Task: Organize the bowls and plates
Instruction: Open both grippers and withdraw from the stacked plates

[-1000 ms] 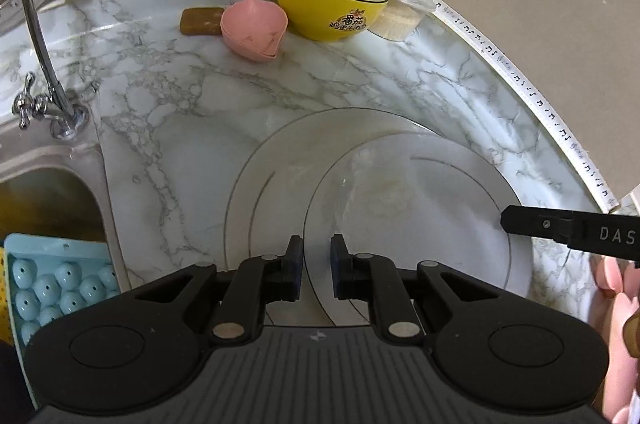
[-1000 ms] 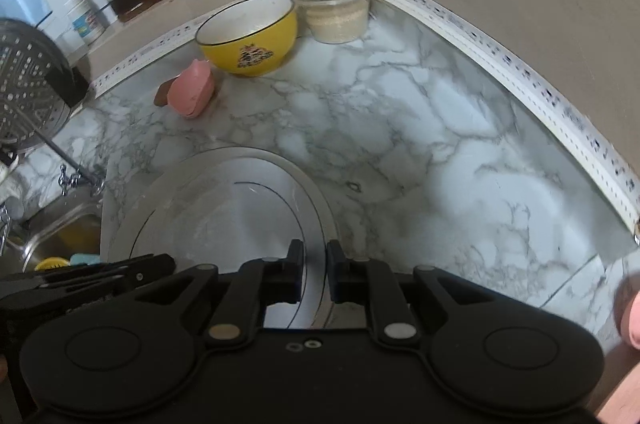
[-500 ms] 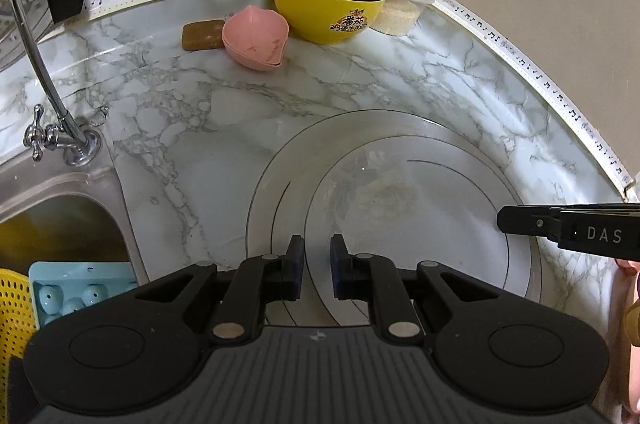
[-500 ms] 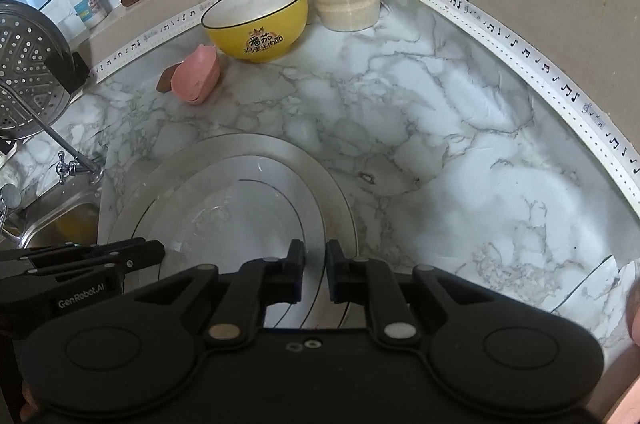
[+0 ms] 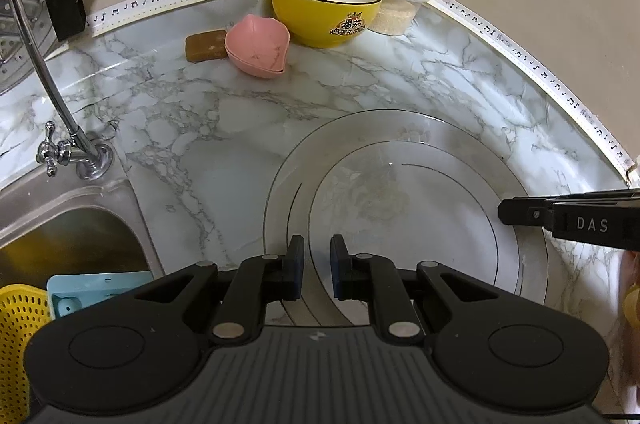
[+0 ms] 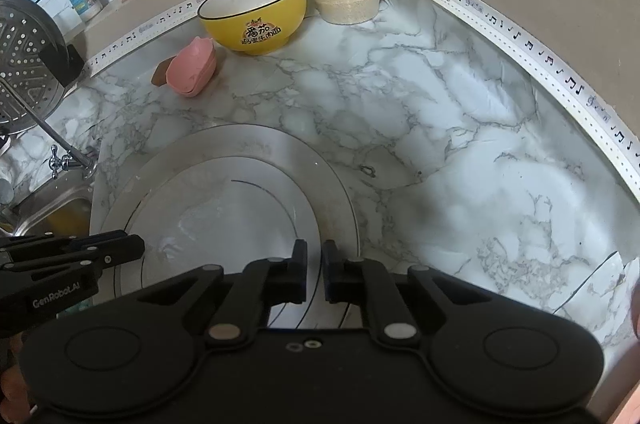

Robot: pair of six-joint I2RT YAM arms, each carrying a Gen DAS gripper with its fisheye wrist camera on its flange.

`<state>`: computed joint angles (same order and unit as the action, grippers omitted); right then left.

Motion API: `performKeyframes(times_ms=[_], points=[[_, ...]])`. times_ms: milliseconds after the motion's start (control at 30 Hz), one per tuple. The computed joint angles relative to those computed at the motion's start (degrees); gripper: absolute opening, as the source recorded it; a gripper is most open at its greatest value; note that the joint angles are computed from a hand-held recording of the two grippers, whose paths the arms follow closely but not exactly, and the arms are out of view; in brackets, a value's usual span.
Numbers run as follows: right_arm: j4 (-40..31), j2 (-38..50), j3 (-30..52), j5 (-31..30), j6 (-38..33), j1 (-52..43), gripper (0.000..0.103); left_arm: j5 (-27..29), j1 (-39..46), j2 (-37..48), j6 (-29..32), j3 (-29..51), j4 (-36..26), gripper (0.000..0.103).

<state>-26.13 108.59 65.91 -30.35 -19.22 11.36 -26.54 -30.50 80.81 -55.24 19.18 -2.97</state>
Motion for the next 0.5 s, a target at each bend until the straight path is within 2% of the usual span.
performKeyframes(times_ms=[200,500], points=[[-1.2,-2.6,-1.3,-2.5,-0.7,-1.4,0.010,-2.7,-3.1,-2.9,-2.5,0.8,-4.6,0.013],[-1.1,-13.0,-7.9,-7.4,-3.0,-4.8,0.011,-7.8,-10.3,-9.4,-4.2,2.1,-10.7,0.013]])
